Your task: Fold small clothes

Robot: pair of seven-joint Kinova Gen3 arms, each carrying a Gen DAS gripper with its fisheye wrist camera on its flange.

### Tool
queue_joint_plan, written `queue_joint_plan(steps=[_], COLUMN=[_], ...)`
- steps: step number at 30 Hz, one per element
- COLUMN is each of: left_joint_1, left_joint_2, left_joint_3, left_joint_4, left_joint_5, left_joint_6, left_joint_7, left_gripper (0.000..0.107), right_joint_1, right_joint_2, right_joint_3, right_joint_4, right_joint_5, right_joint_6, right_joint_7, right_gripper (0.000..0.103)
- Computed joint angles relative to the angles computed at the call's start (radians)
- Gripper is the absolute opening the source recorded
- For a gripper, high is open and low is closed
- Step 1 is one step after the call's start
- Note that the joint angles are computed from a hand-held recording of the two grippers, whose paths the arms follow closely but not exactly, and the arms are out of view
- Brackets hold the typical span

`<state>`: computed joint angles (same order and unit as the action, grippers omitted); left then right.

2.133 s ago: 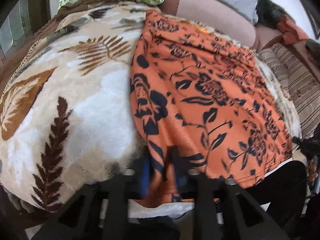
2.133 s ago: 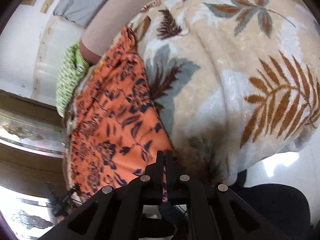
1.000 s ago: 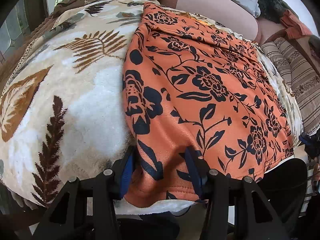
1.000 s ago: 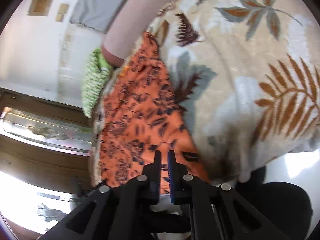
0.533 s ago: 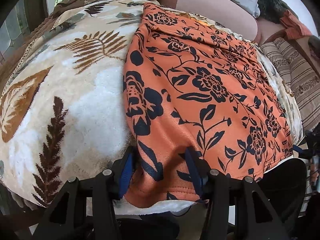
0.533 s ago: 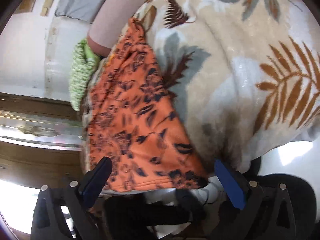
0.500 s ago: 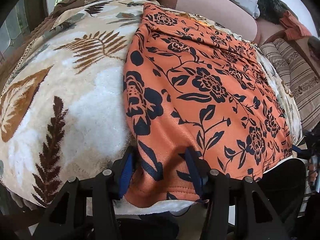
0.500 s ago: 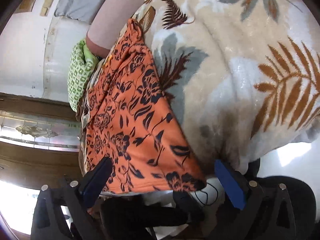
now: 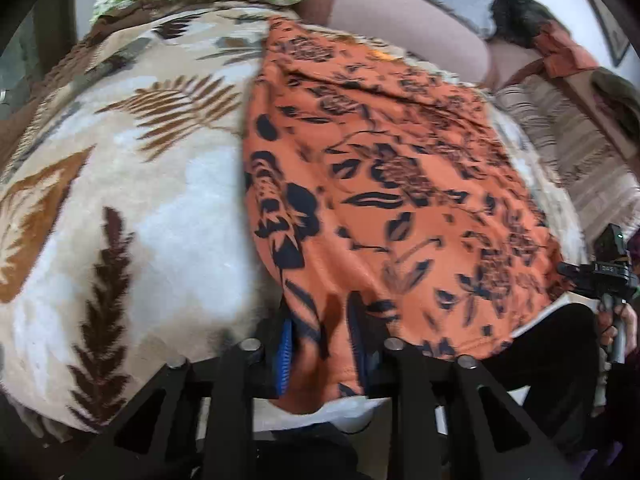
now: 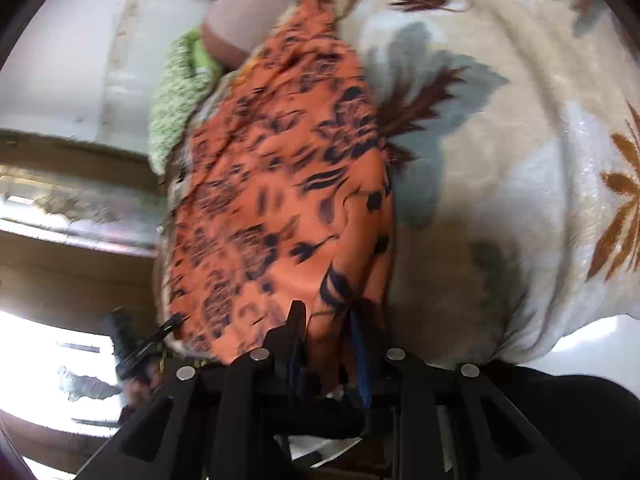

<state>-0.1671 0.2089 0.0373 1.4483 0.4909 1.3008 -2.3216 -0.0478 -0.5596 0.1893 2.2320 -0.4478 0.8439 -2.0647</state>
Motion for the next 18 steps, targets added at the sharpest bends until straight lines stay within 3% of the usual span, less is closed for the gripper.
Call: queue_joint_plan(steps=[2,3,5,7,8,9,10,12,13,14,15,16,18], left_joint_1=[0.028,0.014,0.005,0.009,0.003,0.002,0.007,0.029,0.038,0.043,0.041,0.041,0.039], left_joint_2=[0.001,0.001,0.007,0.001,-0.003,-0.003,-0.004,-0.003,-0.001,0.005,0.010,0.015,0.029], left_joint_3=[-0.016,-0.004,-0.002,0.000,0.003,0.006,0.008,0.011,0.012,0.013,0.013,0.013,0.015], left_joint_4=[-0.004,-0.003,0.000,0.016,0.024,0.024,0.023,0.015,0.009,0.003,-0.002,-0.009,-0.026], left_joint_5=[-0.045,-0.043,-0.024,-0.023,-0.006,0.001,-0.004,-0.034,-0.050,-0.054,-0.051,-0.051,-0.054], left_joint_6=[-0.016,-0.014,-0.003,-0.022,-0.022,-0.016,-0.014,-0.023,-0.023,-0.022,-0.016,-0.009,0.014], left_joint_7=[0.048,0.049,0.033,0.031,0.011,-0.003,-0.009,-0.001,0.008,0.012,0.011,0.014,0.018], left_gripper=[0.071,0.071,0.071,0.070,0.053,0.029,0.020,0.014,0.012,0.011,0.011,0.011,0.019], right_joint_1=[-0.004,0.012,0.048,0.046,0.050,0.053,0.055,0.080,0.087,0.093,0.085,0.065,0.045], right_joint_2=[-0.007,-0.011,-0.015,-0.010,0.003,0.009,0.023,0.041,0.055,0.067,0.066,0.057,0.046], right_joint_3=[0.020,0.005,-0.039,-0.052,-0.068,-0.087,-0.112,-0.171,-0.195,-0.212,-0.210,-0.190,-0.161], right_joint_4=[0.017,0.012,-0.008,-0.021,-0.032,-0.042,-0.051,-0.072,-0.088,-0.105,-0.107,-0.099,-0.084], right_joint_5=[-0.014,-0.002,0.043,0.055,0.067,0.086,0.101,0.147,0.174,0.204,0.217,0.214,0.199], right_joint_6=[-0.013,-0.005,0.025,0.030,0.035,0.039,0.035,0.052,0.076,0.102,0.111,0.108,0.102], right_joint_7=[0.000,-0.008,-0.041,-0.057,-0.069,-0.076,-0.088,-0.141,-0.166,-0.176,-0.180,-0.179,-0.163], right_gripper=[0.030,0.034,0.074,0.075,0.075,0.075,0.075,0.063,0.049,0.028,0.019,0.012,0.010])
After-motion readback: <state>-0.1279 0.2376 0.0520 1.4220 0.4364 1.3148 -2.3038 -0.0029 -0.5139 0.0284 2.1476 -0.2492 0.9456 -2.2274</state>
